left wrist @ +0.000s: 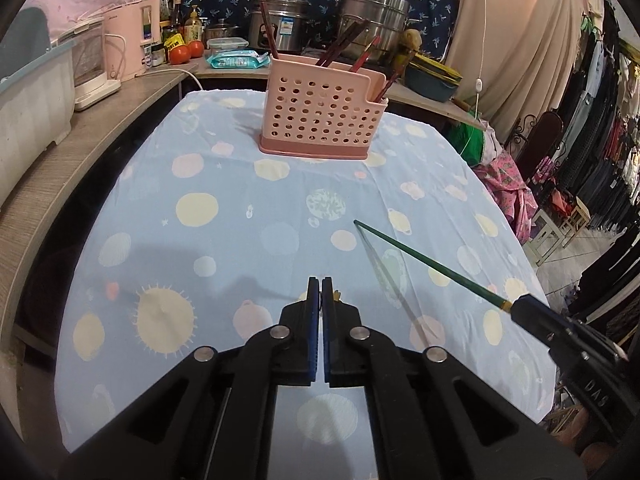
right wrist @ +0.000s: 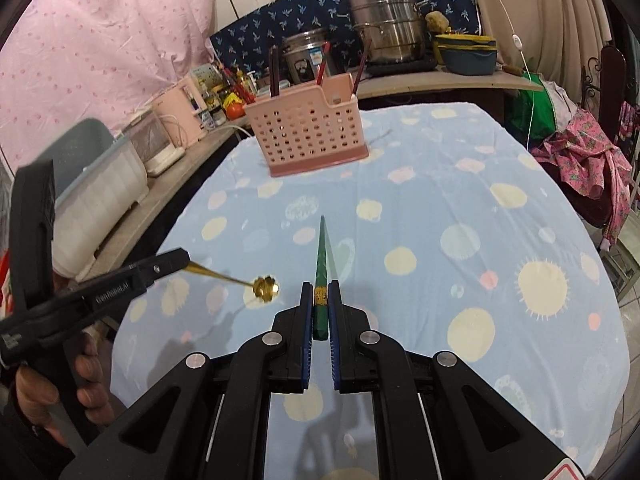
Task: Organize utensils
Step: 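Lift the spoon and chopstick and lower them into the pink basket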
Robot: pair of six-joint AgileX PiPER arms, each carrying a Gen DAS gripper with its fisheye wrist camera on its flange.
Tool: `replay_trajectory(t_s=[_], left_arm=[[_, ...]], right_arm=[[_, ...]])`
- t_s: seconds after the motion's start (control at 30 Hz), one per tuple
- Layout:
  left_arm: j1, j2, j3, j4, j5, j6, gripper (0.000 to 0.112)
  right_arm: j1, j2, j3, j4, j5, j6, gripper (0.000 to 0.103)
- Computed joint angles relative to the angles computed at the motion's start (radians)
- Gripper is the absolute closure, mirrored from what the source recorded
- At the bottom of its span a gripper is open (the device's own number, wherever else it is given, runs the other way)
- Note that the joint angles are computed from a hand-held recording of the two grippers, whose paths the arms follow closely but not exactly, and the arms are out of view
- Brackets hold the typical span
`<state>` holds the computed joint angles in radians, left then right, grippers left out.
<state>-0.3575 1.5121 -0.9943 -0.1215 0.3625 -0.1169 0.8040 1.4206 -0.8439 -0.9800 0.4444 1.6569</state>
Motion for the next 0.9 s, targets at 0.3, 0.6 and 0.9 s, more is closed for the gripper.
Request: replay_trajectory(t_s=[0.3, 0.6, 0.9], left_arm=[[0.032, -0.007, -0.099, -0.013, 0.064, 0.044, 0.111], [0.053, 0.007, -0.196, -0.009, 0.095, 0.071, 0.111], [0.082, 0.065, -0.354, 0.003, 0.128, 0.096, 0.111]], right_arm=[[-0.076, -0.041, -0.082, 0.064, -0.013, -0.118, 0.096], [-0.177, -0.028, -0.204, 0.141, -0.056, -0.253, 0.096], [-0.259, 0.041, -0.358, 0.240, -0.084, -0.412, 0.096]])
